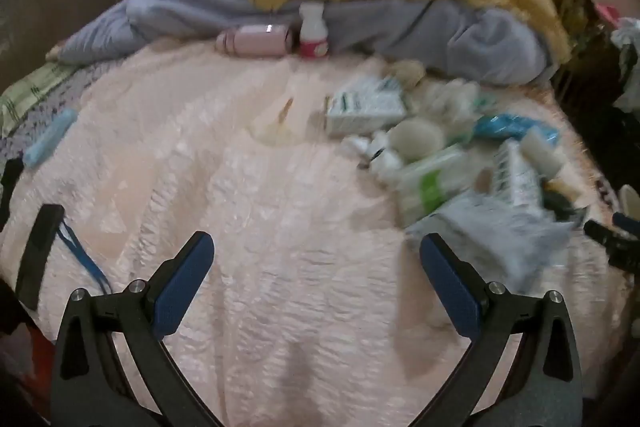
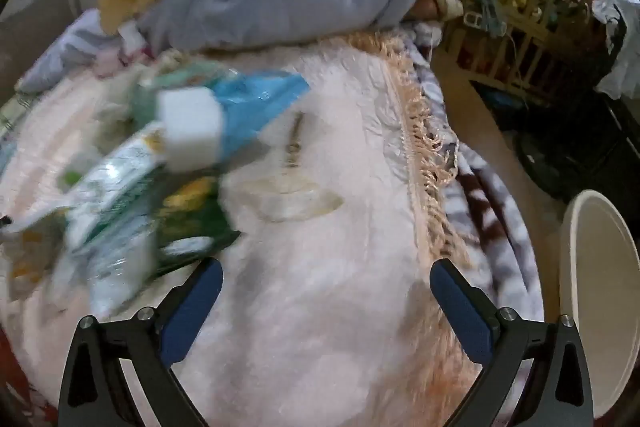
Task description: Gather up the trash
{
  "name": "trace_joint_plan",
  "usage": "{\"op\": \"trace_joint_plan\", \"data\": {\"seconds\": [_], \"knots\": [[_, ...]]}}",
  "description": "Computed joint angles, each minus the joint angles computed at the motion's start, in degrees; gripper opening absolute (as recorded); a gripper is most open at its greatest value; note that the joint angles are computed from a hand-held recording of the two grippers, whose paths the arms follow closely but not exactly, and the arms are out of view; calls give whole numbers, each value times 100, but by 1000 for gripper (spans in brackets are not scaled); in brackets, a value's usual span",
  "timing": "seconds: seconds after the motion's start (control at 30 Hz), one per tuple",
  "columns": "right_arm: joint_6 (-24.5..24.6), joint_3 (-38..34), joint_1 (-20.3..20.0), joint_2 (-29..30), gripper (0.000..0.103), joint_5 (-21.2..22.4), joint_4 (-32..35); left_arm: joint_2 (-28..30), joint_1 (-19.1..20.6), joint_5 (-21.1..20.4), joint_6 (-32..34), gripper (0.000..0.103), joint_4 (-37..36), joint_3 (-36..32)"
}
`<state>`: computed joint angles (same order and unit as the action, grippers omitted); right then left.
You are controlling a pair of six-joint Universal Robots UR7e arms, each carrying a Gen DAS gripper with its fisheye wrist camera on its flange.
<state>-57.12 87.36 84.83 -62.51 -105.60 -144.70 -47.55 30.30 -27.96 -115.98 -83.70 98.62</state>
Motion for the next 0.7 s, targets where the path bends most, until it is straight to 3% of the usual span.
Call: {"op": "trace_joint_plan", "data": {"seconds": [0.37, 0.7], "knots": [[-68, 1167, 149, -1346, 103, 1107, -521, 298, -411, 541, -294, 103, 671, -546], [-170, 1564, 226, -1806, 103, 1557, -695, 554, -560, 760, -762, 103, 1402, -974]]}}
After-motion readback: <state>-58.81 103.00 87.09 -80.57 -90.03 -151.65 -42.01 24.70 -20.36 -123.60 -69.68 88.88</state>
